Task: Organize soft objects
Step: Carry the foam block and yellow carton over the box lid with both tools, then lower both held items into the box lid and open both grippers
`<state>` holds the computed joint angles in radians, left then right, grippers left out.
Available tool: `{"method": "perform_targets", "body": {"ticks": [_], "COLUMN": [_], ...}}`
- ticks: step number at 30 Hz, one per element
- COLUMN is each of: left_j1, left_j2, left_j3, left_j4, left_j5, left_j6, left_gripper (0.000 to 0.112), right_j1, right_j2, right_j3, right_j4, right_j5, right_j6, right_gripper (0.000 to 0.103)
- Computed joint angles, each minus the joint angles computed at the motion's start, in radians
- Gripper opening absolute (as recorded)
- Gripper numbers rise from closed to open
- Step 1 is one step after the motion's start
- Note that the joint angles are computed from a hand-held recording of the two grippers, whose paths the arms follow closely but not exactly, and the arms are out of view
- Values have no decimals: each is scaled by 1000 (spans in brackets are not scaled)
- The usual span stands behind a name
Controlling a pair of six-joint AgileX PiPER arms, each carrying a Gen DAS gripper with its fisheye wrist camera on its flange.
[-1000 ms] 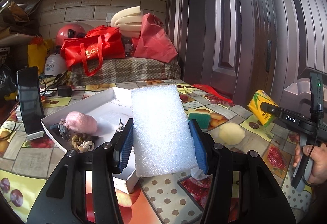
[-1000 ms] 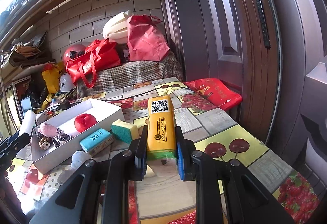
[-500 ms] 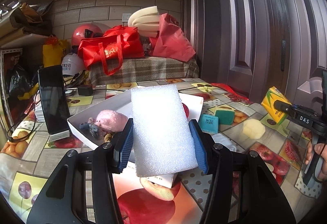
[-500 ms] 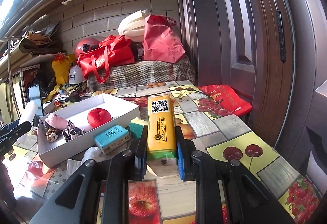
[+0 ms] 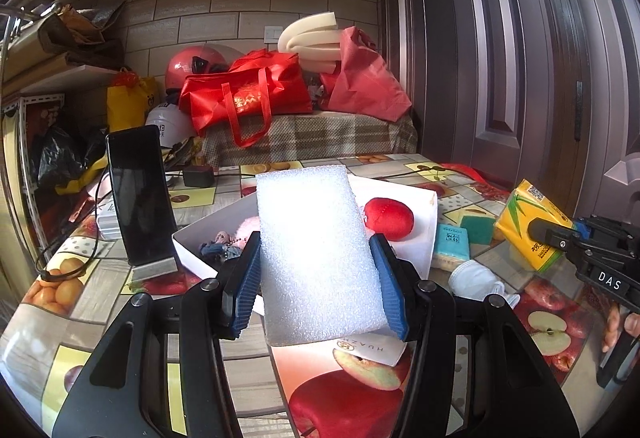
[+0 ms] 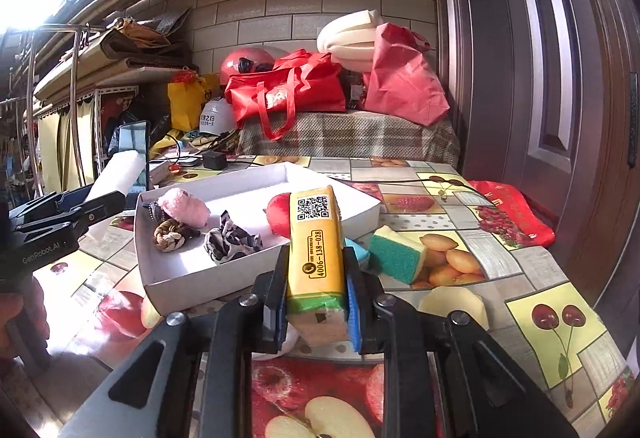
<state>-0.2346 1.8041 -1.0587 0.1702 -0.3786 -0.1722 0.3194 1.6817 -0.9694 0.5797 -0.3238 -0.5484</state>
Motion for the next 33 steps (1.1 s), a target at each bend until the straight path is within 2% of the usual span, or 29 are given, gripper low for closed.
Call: {"method": "perform_targets", "body": {"ticks": [11,16,22,28,33], "left_j1": [43,44,26,16,7], "left_j2": [22,35,83,176,253], "left_j3": [-27,-46,-121,-279,-408], "left_j4": [-44,-84,-215,-381,-566], "left_j5": [8,16,40,117,164], "left_j6": [27,68,209,353,517], "left_gripper": [53,53,53,53,53], "right_j1": [110,124,142,139,120], "right_j2": [128,177,249,314,374], "right_j3": [-176,-251,-358,-464,-571], "right_j4": [-11,44,244,461,769], "right_j5": [86,111,126,122,119], "right_j6": [-3,-13,-184,-379,-672], "right_gripper": [23,23,23,23,23]}}
